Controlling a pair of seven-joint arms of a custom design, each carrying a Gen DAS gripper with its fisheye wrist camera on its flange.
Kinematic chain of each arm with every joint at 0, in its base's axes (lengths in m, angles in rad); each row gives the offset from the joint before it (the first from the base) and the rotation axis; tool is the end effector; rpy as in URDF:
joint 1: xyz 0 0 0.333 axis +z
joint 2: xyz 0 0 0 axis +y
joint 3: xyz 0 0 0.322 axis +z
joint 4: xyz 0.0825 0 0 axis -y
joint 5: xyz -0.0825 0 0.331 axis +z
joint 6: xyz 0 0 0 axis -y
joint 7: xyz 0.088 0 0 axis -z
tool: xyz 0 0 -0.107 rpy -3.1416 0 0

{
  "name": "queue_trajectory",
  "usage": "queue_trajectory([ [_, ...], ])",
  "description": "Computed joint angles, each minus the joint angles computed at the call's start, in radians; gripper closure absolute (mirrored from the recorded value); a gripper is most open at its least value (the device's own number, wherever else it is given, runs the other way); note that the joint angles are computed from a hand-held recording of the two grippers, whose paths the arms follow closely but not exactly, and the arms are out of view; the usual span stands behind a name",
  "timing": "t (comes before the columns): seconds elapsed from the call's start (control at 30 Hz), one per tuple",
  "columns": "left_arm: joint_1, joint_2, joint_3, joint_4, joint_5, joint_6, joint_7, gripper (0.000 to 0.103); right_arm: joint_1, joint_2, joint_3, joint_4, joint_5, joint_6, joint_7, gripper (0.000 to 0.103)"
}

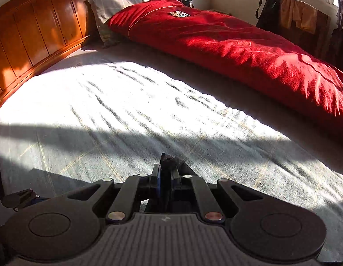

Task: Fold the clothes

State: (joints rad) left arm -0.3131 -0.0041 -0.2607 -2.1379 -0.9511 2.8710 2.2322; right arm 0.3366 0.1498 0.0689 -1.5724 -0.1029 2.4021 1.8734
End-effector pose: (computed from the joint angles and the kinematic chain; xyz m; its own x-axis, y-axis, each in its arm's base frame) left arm 0.4696 -0.2492 0.5084 -0.4932 -0.8011 0.3392 -0.7140 0.1500 -0.6839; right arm 0.5576 0.2346 0.6431 0.1832 -0.9780 -0.0993 -0.7766 -0.0820 -0.6246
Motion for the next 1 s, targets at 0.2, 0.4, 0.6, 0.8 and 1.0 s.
queue_trajectory([
  [0.2,-0.004,-0.026,0.011,-0.042,-0.02,0.044,-0.016,0.002,-0.002,0.115,0.003,0.138,0.057,-0.049,-0.037,0.085],
  [0.4,-0.008,-0.014,0.018,-0.023,-0.099,0.026,0.066,0.002,0.002,-0.014,-0.005,-0.086,0.057,0.01,0.017,0.072],
  [0.6,0.007,0.054,-0.002,0.067,-0.073,-0.053,0.109,0.002,0.003,-0.229,0.028,-0.398,-0.033,0.033,0.171,0.057],
  [0.8,0.034,0.151,-0.033,0.182,0.042,-0.195,0.08,0.002,-0.019,-0.292,0.058,-0.554,-0.061,0.031,0.355,0.044],
  [1.0,0.074,0.178,-0.058,0.205,0.059,-0.255,0.105,0.001,-0.031,-0.318,0.048,-0.672,-0.015,0.148,0.466,0.025],
])
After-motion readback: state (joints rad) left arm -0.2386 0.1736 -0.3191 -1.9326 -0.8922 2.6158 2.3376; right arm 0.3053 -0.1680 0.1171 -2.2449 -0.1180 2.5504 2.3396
